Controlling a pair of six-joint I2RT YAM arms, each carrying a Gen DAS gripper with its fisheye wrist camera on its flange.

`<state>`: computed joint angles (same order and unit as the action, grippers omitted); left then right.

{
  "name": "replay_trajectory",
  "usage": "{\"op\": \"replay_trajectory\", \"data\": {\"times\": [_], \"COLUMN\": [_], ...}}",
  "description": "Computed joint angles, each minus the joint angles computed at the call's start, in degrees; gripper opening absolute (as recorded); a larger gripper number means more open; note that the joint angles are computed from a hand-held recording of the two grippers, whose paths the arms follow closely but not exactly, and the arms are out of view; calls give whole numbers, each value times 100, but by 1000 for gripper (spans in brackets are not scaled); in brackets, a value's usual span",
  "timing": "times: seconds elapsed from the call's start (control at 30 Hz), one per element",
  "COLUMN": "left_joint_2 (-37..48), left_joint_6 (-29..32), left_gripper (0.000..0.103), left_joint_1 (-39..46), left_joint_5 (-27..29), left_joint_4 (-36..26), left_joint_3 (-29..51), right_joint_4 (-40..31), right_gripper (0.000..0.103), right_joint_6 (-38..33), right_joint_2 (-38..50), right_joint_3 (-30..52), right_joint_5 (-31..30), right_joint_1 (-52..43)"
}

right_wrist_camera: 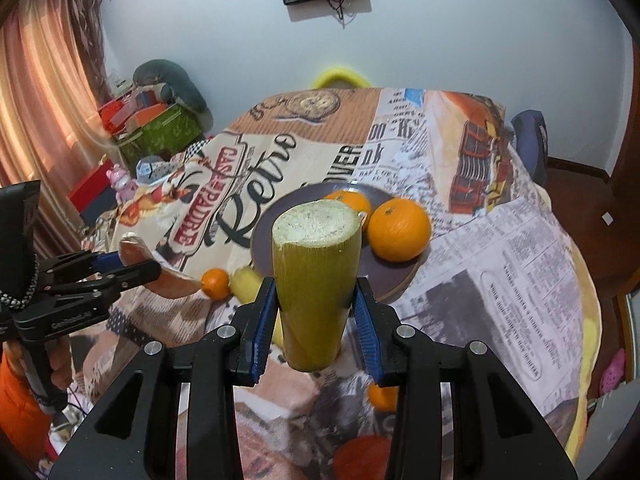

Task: Organize fruits
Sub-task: 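Carry the pomelo segment and yellow cylinder onto the plate and release both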

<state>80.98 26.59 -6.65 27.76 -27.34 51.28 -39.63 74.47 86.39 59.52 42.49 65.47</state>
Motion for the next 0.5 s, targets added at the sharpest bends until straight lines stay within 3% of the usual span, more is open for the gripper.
{"op": "replay_trajectory", "data": {"times": [0.5], "left_joint_2": [361], "left_joint_6": [-598], "left_gripper": [41], "left_joint_1": [-774], "left_joint_5": [-48], "left_joint_4": [308], "left_joint_3": [568], "right_joint_4": [533], "right_gripper": [35], "right_joint_6": [-935], "right_joint_2": [-205], "right_joint_3": [-256], "right_joint_5": [-159], "right_joint_1": [-735]}}
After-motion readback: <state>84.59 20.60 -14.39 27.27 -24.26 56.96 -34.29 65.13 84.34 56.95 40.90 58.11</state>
